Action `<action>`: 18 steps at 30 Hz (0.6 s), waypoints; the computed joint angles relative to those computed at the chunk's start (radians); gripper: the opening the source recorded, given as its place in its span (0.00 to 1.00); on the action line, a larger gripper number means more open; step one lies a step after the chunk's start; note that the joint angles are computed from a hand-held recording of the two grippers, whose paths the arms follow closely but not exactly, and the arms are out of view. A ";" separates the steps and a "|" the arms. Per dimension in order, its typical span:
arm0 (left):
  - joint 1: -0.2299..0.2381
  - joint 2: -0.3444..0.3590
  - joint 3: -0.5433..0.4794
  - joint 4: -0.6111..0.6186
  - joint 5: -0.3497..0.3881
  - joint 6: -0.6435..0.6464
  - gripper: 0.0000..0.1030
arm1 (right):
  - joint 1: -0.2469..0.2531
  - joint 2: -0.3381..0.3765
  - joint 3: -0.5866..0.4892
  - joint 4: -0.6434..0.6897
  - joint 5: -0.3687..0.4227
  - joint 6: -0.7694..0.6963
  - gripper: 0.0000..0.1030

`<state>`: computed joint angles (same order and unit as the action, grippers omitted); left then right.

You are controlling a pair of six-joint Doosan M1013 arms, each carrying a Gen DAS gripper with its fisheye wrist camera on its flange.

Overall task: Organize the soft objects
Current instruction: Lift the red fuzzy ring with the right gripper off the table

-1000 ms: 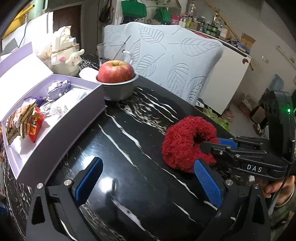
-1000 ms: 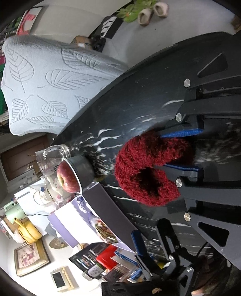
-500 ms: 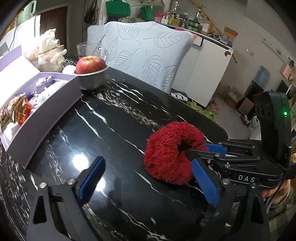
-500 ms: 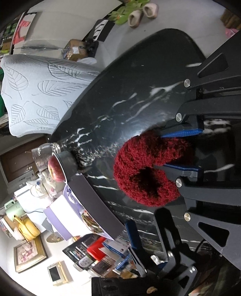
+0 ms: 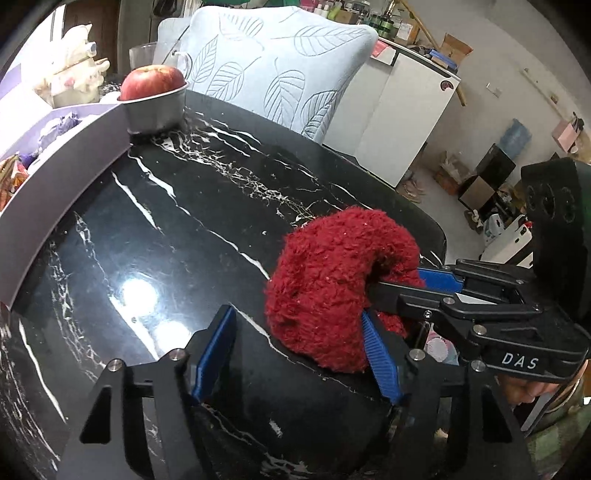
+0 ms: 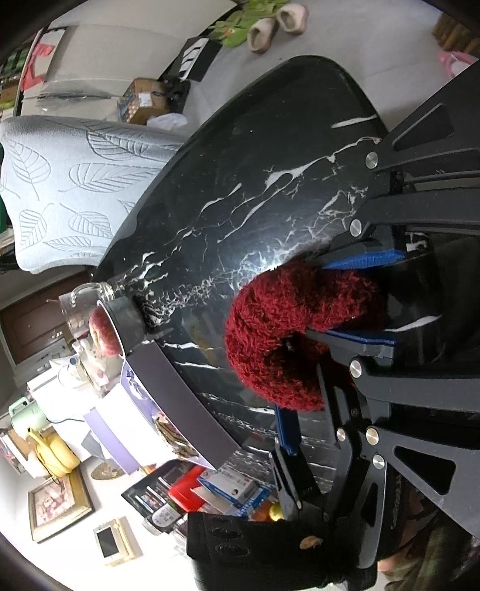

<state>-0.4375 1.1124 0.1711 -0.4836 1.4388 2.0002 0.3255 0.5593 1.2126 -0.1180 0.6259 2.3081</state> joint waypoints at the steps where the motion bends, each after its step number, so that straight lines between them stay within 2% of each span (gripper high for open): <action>1: 0.000 -0.005 0.012 -0.003 -0.009 0.004 0.60 | -0.001 0.000 -0.001 0.003 0.002 0.000 0.30; 5: 0.000 0.001 0.000 -0.015 -0.001 0.021 0.43 | -0.005 -0.003 0.007 0.023 -0.008 -0.005 0.36; 10: -0.006 -0.012 0.027 -0.019 -0.011 0.062 0.36 | 0.000 -0.002 0.006 -0.031 -0.001 0.021 0.38; 11: -0.007 -0.016 0.035 -0.020 -0.012 0.065 0.35 | 0.003 -0.001 0.002 -0.042 0.008 0.021 0.36; 13: -0.007 -0.020 0.042 -0.021 -0.014 0.067 0.35 | 0.004 0.000 -0.001 -0.033 0.010 0.007 0.26; 18: -0.010 -0.052 0.098 -0.005 -0.053 0.083 0.35 | 0.018 -0.001 -0.008 -0.099 0.020 0.020 0.22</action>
<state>-0.4471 1.0603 0.2693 -0.4881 1.3855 2.0834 0.3440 0.5586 1.2044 -0.2168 0.6462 2.3279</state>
